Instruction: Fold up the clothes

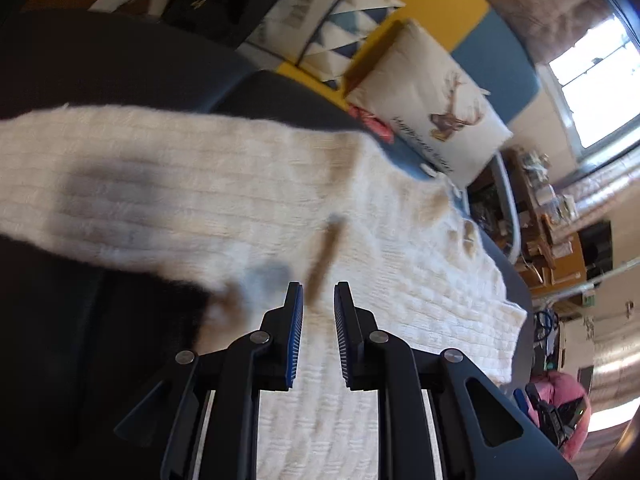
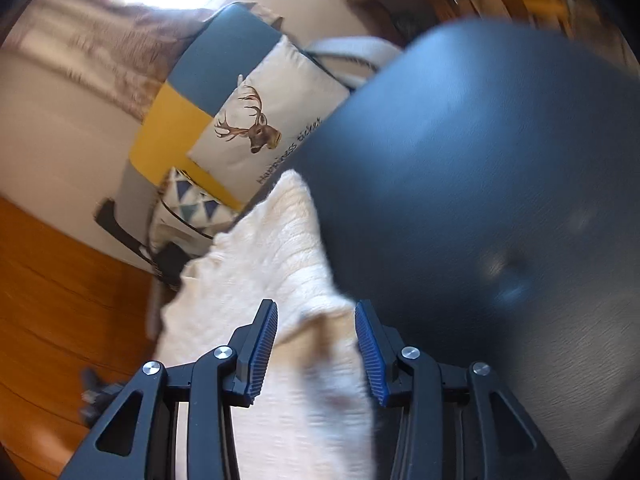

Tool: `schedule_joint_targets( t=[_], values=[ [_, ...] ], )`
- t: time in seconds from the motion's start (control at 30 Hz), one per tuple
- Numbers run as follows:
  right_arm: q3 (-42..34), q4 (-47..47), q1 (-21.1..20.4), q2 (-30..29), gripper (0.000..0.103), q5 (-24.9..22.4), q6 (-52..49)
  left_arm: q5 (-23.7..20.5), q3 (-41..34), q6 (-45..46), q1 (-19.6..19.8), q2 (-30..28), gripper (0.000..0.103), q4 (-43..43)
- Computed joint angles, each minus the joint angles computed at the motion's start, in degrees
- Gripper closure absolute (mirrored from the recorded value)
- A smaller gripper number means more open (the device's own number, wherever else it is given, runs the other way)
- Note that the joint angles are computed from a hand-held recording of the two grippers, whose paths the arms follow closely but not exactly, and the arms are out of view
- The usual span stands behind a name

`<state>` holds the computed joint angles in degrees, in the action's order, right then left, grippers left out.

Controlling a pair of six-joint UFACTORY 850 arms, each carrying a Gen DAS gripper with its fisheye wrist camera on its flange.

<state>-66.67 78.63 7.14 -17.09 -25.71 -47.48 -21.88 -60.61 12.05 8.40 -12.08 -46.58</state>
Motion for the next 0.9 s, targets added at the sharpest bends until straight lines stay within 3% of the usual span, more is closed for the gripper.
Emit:
schedule_joint_targets(
  t=[0.1,0.17,0.27,0.33,0.37,0.43,0.63,0.77,0.9],
  values=[
    [-2.5,-18.0,4.5,0.3,0.061,8.4,5.0,-0.8,-3.9,-1.2,-3.4,-3.0,0.086,5.1],
    [-5.2,-28.1,6.9,-1.2,0.063,7.9,9.5,-1.8,-6.9,-3.2,-5.3,-5.5,0.086,9.1],
    [-9.3,-32.4,8.4,-4.5,0.064,3.8,11.9,-2.5,-10.8,-9.1,-7.9,-9.2,0.086,17.9],
    [-11.1,-42.8,8.7,-6.9,0.066,3.9,22.3,-2.5,-12.5,-15.5,-9.1,-11.0,0.086,26.5],
    [-11.4,-46.4,8.2,-7.7,0.073,3.7,26.9,-1.9,-12.5,-15.9,-9.3,-11.1,0.086,27.4],
    [-11.6,-46.4,7.0,-8.2,0.076,2.8,29.5,-2.3,-12.9,-16.8,-9.5,-11.2,0.086,29.1],
    [-12.4,-38.7,6.4,-7.1,0.074,5.3,20.3,0.8,-11.9,-10.9,-10.0,-9.0,0.086,25.9],
    [-19.4,-45.9,6.3,-11.9,0.066,6.1,29.2,-0.4,-13.8,-11.9,-11.0,-10.8,0.086,29.0],
    [-28.6,-43.5,4.3,-18.6,0.065,-1.6,30.4,-0.5,-14.2,-11.6,-11.4,-12.2,0.086,31.2]
  ],
)
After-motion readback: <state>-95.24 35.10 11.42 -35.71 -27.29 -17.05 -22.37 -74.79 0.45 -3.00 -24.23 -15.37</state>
